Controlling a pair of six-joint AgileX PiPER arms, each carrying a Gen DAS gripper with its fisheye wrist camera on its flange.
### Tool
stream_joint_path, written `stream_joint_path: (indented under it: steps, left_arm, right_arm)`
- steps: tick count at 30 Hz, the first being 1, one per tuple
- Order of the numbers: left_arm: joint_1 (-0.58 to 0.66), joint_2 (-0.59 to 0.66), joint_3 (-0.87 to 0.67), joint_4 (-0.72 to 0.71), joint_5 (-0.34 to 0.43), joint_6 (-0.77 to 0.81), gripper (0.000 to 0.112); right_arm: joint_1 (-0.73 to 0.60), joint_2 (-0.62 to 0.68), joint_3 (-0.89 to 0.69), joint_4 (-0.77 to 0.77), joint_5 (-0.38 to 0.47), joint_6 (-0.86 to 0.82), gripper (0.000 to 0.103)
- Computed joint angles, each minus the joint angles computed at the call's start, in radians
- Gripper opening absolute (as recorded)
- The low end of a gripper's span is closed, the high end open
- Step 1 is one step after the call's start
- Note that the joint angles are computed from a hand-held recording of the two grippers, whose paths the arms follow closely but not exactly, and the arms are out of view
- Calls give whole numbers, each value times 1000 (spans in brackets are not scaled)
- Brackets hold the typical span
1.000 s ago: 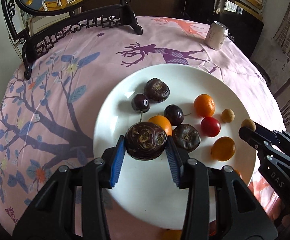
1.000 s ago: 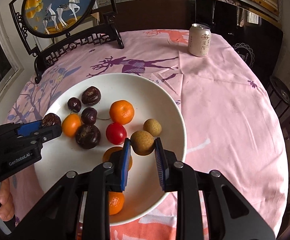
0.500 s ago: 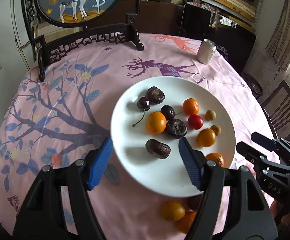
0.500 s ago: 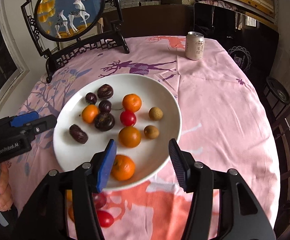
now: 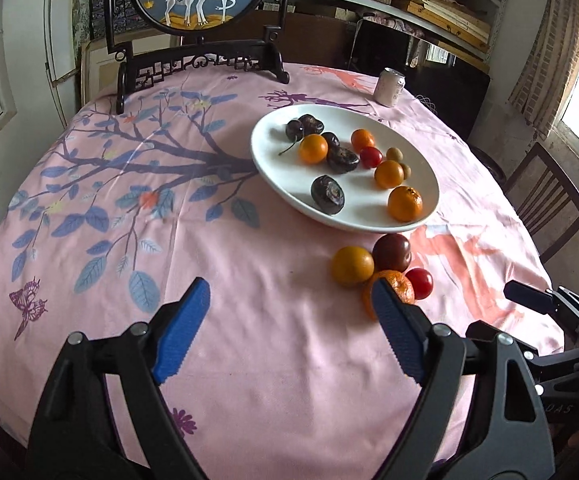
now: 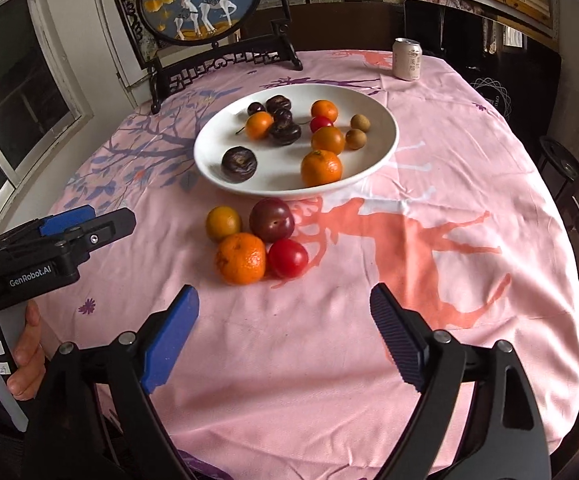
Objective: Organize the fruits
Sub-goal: 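Move both open grippers back toward the remaining fruits, then grasp a red tomato with the right gripper while the left gripper grasps a tangerine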
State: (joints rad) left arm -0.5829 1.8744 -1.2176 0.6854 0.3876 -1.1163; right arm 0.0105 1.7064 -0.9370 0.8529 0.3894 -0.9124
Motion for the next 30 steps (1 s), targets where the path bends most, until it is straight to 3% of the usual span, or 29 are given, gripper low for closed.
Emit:
stream_joint_path:
  steps: [4,7,12,18,20,24,30]
  left_arm:
    - [26,-33,66,20,-35,-44,85]
    - [43,-55,111,44,-54,-76,85]
    - [67,-78,160,39,-86,-81,85]
    - [45,-80,166,-13,-92,-25,85]
    - [28,-68,149,-57,-84,22,85]
    - [-16,-22,91,-79,-39,50,85]
    - [-57,75,-39,-221,-3,204,85]
  right_arm:
    - [28,47,-9,92,28,-102,88]
    - [55,56,11,134,-74,-133,87]
    - [31,113,-44,40,-70,-44,53]
    - [76,221,-144,-154,-121,127,41]
    - [78,267,-205,-203,-86,161,35]
    - [47,303,-256,-135,-10,123,30]
    - [-39,180,-104,39,-35,-55,30]
